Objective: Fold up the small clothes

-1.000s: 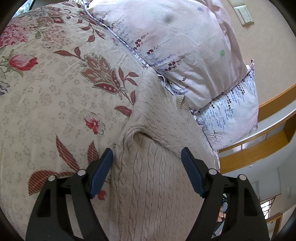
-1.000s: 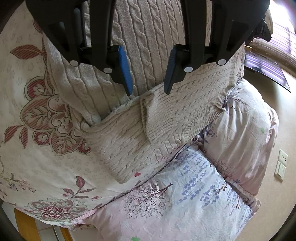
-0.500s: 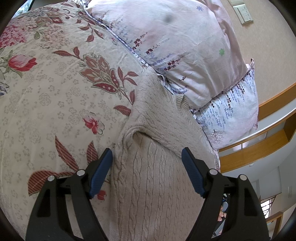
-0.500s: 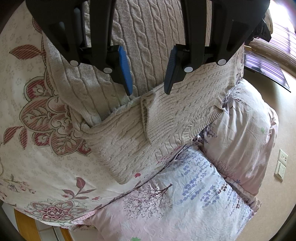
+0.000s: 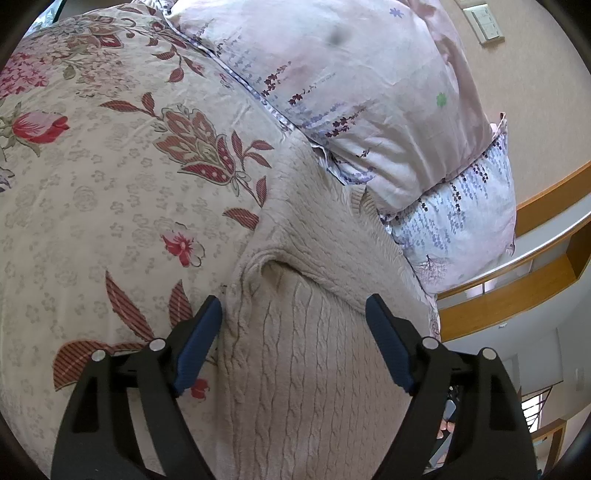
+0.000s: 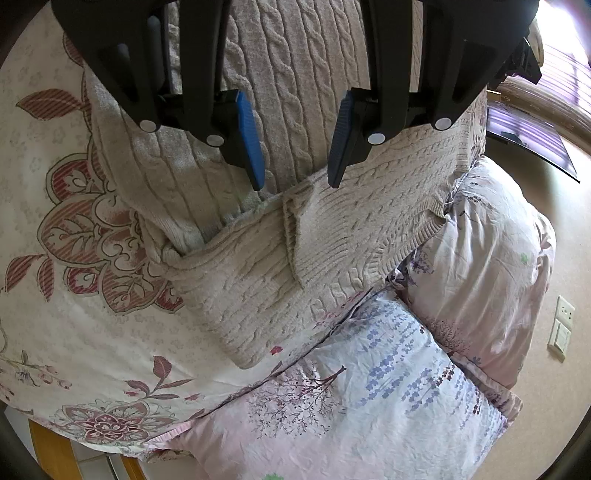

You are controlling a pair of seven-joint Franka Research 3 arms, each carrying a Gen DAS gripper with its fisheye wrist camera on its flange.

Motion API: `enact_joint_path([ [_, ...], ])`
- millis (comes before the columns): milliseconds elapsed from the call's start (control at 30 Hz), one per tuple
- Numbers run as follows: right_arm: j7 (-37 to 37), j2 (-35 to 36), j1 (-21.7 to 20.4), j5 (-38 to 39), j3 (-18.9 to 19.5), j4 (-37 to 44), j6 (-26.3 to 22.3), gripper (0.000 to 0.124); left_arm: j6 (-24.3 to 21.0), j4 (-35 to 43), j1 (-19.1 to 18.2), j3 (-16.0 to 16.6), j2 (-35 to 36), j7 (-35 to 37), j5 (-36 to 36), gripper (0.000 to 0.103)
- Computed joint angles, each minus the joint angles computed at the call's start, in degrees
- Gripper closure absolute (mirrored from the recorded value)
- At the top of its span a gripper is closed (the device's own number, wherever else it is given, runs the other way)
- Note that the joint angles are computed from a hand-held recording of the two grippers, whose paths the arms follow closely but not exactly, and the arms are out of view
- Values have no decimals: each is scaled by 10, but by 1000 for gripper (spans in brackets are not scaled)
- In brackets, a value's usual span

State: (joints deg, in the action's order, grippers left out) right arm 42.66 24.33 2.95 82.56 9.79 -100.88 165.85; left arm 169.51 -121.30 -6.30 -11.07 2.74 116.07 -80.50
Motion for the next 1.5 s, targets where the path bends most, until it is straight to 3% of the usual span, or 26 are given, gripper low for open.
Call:
enact_joint_path([
  [900, 3, -12, -1, 0, -1, -12, -5, 86, -2, 1, 2, -3, 3, -15, 21, 20],
  [1100, -15, -40, -4, 10, -10, -41, -20, 86, -13, -16, -1, -1, -12, -28, 55, 20],
  [1233, -38, -67, -6, 22, -24, -70, -28, 75, -13, -40, -8, 5, -34, -45, 100, 16],
  [1500, -65, -114, -8, 33, -58, -127, -59, 70, -17, -86, -32, 23, -76, -97, 204, 11],
])
